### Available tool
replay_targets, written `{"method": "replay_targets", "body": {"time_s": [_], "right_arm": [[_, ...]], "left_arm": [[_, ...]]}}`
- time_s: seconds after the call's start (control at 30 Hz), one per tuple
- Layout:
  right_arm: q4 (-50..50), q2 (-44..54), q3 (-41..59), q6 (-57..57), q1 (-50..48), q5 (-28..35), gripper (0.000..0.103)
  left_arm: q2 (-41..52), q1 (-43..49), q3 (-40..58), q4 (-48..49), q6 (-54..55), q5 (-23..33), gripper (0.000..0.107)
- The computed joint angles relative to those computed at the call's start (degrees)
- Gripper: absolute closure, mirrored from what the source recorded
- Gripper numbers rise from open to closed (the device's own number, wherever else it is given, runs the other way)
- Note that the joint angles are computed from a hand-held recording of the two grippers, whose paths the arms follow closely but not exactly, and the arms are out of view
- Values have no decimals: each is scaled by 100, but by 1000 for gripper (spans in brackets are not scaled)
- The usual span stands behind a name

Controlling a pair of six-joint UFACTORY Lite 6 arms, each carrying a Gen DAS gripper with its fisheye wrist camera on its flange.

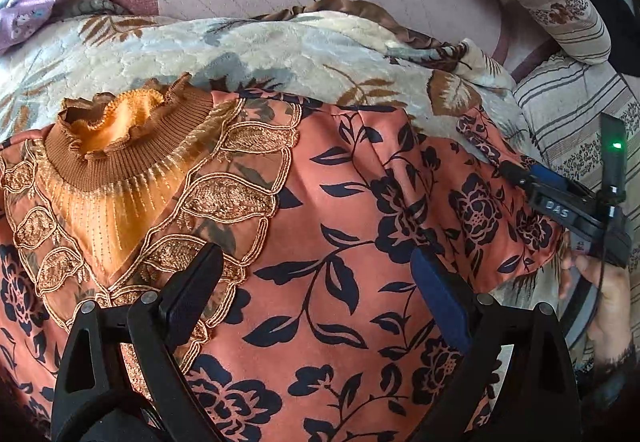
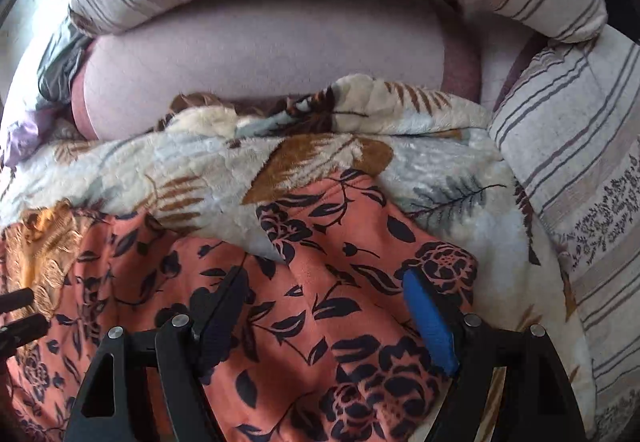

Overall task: Fold small clothes
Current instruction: 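Carry the sleeve across the dress body toward the collar, open right gripper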

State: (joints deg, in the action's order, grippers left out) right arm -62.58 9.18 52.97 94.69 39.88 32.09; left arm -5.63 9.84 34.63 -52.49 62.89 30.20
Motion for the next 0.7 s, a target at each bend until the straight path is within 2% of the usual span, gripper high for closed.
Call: {"method": "replay_targets", "body": {"time_s": [0.07,0.13,0.2,0.23,0.3,0.37,0.47,0.53,0.6,0.7], "right_arm": [[279,716,401,-439,-192,-106,32],[236,1267,685,-490,-241,54,71],[-289,1137,423,175,-247,-17,91],[-513,977,300,496,-178,32,97],[-958,557,87,1059,158,296,97],[-1208,146,44,1316,538,236,97],[-1724,-92,360,1594,1136,-186,97],[-1950,305,961,1594,1623,-439,97],[-1886,1101,1800,1316,2020,-793,97],[-795,2568,3163,4,2463,-1044,97]], "left_arm": [[66,-36,-1,3,72,-68,12],[129,-8,36,61,154,-68,12],[143,128,82,112,280,59,12],[132,224,111,126,343,160,12],[94,521,232,159,469,520,12],[53,941,423,183,592,1017,12],[-87,1796,723,158,828,1677,12],[-129,2412,878,86,1025,1814,12],[68,2855,1051,150,1023,1835,12],[622,3047,1295,520,826,1867,12]]}}
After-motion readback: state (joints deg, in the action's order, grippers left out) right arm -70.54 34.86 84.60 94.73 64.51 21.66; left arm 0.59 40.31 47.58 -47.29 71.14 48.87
